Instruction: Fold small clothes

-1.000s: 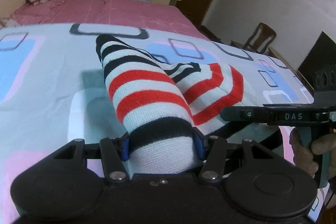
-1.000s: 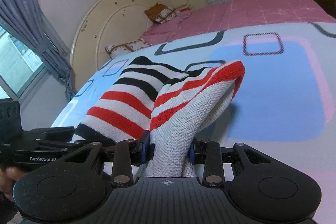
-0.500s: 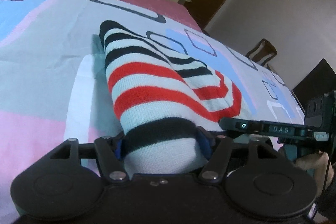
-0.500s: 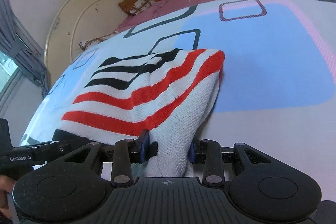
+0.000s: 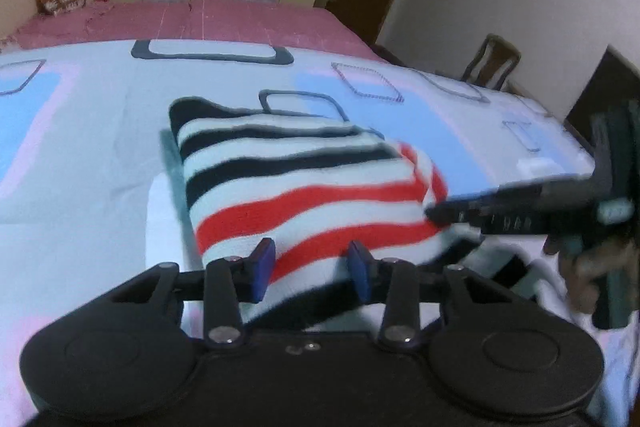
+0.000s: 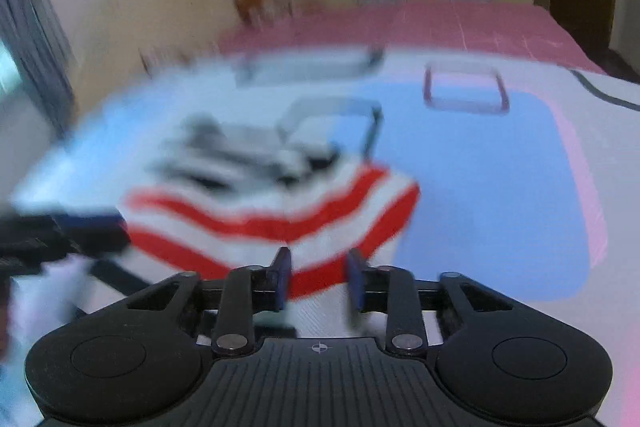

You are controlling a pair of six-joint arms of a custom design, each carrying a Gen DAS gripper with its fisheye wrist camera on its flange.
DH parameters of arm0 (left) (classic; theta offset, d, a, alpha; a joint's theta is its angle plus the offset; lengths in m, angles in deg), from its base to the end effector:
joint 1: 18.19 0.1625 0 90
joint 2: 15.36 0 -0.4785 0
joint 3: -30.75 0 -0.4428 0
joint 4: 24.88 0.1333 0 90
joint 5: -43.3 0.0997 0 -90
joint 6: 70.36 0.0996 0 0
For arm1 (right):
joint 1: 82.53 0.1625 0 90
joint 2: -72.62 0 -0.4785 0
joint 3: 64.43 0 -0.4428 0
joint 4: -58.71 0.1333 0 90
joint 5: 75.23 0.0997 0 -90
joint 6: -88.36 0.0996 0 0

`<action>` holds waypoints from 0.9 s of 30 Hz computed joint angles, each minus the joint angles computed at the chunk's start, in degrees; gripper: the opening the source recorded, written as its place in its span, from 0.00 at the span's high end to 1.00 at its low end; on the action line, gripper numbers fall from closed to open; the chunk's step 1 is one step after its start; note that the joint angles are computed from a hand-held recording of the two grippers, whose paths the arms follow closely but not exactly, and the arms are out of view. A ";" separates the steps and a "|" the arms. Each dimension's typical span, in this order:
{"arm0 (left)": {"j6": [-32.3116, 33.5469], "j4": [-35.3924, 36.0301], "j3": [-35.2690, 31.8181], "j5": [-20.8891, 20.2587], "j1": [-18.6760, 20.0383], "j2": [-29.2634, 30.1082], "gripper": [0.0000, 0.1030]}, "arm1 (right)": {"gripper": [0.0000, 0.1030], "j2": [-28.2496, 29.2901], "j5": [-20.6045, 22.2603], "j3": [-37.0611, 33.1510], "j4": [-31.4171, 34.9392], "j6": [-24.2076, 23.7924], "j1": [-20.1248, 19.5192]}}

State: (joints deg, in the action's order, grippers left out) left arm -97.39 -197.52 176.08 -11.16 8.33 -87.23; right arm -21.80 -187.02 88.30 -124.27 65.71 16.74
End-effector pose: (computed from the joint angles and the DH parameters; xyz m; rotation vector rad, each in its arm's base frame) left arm -0.2603 -0.3436 0.1287 0.7819 2.5977 -0.7706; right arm 0.1483 -0.3105 0.2434 0.5651 -2.5445 0.7482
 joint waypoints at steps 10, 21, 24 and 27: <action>-3.31 1.60 4.15 -0.16 -7.45 -7.13 0.73 | 0.78 -11.07 -0.61 2.00 7.46 -0.93 6.03; -11.69 8.50 5.26 2.08 -11.93 -5.41 0.77 | 1.00 -3.63 -11.03 7.03 -3.39 -6.18 9.83; -16.13 13.88 6.57 3.32 -15.97 -10.29 0.77 | 1.00 -7.23 -11.53 7.16 -1.53 -3.11 13.27; -22.80 21.15 8.21 3.48 -19.28 -15.10 0.77 | 1.00 -16.24 -9.24 7.33 7.76 -1.04 15.63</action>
